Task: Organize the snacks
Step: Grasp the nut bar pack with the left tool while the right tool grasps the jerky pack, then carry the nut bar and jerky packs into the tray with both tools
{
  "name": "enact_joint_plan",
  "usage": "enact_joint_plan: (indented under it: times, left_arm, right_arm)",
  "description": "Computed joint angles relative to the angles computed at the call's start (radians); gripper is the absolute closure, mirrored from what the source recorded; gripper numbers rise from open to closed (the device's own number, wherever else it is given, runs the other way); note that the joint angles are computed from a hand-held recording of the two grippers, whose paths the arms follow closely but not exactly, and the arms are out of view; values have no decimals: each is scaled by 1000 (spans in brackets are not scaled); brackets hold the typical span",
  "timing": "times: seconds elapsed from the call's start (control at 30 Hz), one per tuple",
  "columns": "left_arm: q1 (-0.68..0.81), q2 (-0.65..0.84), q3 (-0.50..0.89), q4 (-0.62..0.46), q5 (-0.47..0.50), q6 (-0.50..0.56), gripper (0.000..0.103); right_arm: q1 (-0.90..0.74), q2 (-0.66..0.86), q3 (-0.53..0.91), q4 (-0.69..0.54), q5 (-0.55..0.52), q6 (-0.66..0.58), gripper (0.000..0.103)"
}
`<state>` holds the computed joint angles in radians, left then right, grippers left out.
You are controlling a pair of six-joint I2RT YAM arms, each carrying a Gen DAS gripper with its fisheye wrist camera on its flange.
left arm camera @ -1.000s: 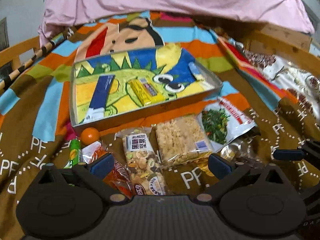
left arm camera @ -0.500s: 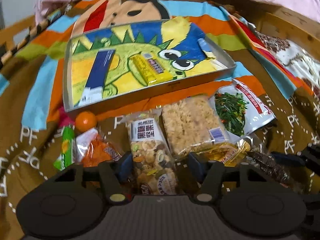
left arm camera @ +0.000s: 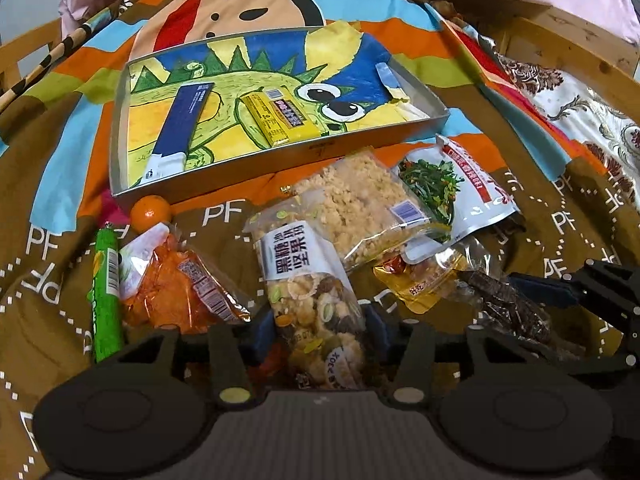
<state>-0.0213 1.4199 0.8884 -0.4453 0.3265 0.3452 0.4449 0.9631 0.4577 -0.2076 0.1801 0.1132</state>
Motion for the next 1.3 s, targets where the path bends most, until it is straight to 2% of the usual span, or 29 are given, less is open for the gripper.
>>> enact_joint_plan:
  times: [0.1, 0.23, 0.53, 0.7, 0.93, 1.17, 1.3]
  left_arm:
    - [-8, -5, -13, 23, -2, -9, 47]
    - [9, -25, -34, 24, 15, -14, 52]
    - [52, -185, -115, -85, 83, -18, 55]
    - [81, -243, -131, -136, 134, -11, 56]
    - [121, -281, -141, -166, 181, -27, 57]
    - [180, -331, -143, -150, 280, -86, 57]
    - [181, -345, -128, -93, 299, -138, 57]
  right_arm:
    - [1, 2, -6, 9, -3, -3, 47]
    - [2, -6, -3, -3, 4, 8, 54]
    - [219, -70, 23, -134, 255, -21, 55]
    - [320, -123, 16, -152, 368, -63, 55]
    - [333, -180, 26, -182, 400, -63, 55]
    - [351, -223, -2, -107, 437, -109, 55]
    - [317, -219, 20, -64, 414, -116, 55]
